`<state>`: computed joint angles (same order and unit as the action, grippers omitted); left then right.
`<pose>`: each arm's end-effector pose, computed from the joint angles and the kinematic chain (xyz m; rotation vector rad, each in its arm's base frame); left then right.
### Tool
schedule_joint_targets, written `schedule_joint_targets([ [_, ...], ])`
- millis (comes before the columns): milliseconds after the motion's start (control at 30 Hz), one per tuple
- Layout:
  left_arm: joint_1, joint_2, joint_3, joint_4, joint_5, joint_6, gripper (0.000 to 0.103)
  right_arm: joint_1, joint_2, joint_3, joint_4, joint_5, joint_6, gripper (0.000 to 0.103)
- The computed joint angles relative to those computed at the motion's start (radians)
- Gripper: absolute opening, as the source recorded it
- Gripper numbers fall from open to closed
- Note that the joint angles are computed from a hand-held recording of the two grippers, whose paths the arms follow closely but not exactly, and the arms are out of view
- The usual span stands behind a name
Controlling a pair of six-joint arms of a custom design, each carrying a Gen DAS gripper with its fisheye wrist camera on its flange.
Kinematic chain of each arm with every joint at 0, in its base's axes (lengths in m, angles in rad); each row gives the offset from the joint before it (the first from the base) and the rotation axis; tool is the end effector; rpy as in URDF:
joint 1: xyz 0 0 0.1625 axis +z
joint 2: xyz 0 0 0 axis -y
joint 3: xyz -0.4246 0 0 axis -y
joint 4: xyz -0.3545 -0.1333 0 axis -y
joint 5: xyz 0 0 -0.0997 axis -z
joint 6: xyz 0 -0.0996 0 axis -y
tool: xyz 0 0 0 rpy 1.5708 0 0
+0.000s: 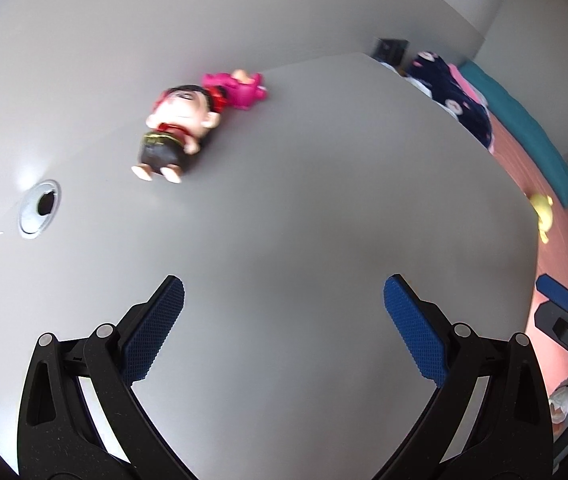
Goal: Collect trash
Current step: 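Move both open tools back over the desk toward the figurine, then grasp the red-haired doll figurine with the left gripper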
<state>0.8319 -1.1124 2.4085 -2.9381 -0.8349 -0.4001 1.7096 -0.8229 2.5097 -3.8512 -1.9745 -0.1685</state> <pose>-0.1139 -0.4222 0.1355 0.3867 2.4642 -0.5933 0.1461 -0.3649 0.1015 0.2394 -2.6188 0.7946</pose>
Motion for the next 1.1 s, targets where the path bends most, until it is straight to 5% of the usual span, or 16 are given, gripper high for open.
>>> schedule_joint_targets([
  [633, 0.220, 0.151, -0.263, -0.132, 0.070, 0.333, 0.096, 0.058, 0.179, -0.465, 0.298, -0.032, -0.121, 0.100],
  [933, 0.259, 0.177, -0.321, -0.107, 0.065, 0.395, 0.055, 0.062, 0.289, -0.681, 0.442, -0.008, -0.196, 0.100],
  [1100, 0.269, 0.159, -0.298, -0.134, 0.061, 0.403, 0.053, 0.061, 0.348, -0.779, 0.493, 0.001, -0.310, 0.100],
])
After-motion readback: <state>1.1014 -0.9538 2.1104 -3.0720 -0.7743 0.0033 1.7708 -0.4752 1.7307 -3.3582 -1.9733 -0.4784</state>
